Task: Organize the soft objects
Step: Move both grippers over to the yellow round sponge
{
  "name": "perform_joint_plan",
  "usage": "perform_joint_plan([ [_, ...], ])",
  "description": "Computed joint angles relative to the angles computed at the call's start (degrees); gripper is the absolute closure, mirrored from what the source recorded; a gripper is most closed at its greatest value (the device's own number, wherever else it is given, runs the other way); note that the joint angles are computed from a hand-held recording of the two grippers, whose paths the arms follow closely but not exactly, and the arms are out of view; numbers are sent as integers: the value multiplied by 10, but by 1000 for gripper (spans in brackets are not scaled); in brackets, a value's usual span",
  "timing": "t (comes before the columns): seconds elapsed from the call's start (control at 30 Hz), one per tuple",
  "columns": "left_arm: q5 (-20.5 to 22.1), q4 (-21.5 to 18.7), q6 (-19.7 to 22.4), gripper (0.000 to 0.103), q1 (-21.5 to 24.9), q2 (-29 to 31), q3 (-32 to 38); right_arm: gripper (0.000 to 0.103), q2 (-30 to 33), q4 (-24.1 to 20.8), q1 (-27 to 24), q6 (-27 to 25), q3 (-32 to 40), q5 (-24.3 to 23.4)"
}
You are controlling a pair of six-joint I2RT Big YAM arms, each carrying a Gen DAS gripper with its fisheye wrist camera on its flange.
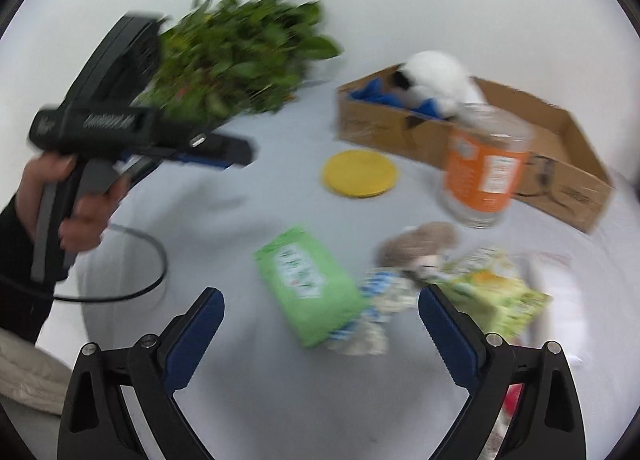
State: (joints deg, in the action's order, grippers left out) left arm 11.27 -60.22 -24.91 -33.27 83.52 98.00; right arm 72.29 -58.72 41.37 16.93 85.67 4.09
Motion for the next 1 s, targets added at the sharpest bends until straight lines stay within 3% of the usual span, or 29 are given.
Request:
perform_joint_plan([
  [0.13, -7, -3, 8, 21, -26, 22, 22, 5, -41, -27, -46, 79, -23, 46],
  [0.37, -1, -30, -9, 21, -50, 55, 49, 6, -96, -89, -101, 100, -71, 67],
  [0.43, 8, -35, -15, 21, -52, 57, 49, 9, -108, -91, -108, 111, -83, 51],
  [0.57, 30, -49, -32, 21, -48, 47, 31, 9, -98, -58, -69, 57, -81, -7],
  [0.63, 53, -45, -47, 21, -42, 36, 10, 9, -68, -43, -51, 17, -67, -77],
  [0.7, 63, -39, -77, 22, -37, 24, -13, 9, -30, -28, -26, -18, -50, -105],
  [0.9, 92, 15, -168, 23, -24, -14, -84, 11, 54, -15, 5, -130, 22, -59],
  [0.97, 110, 26, -187, 28, -21, -15, -96, 14, 73, -11, 1, -157, 35, -55],
  [1.0, 121, 30, -196, 36, -20, -13, -101, 19, 83, -15, -2, -170, 42, -57],
])
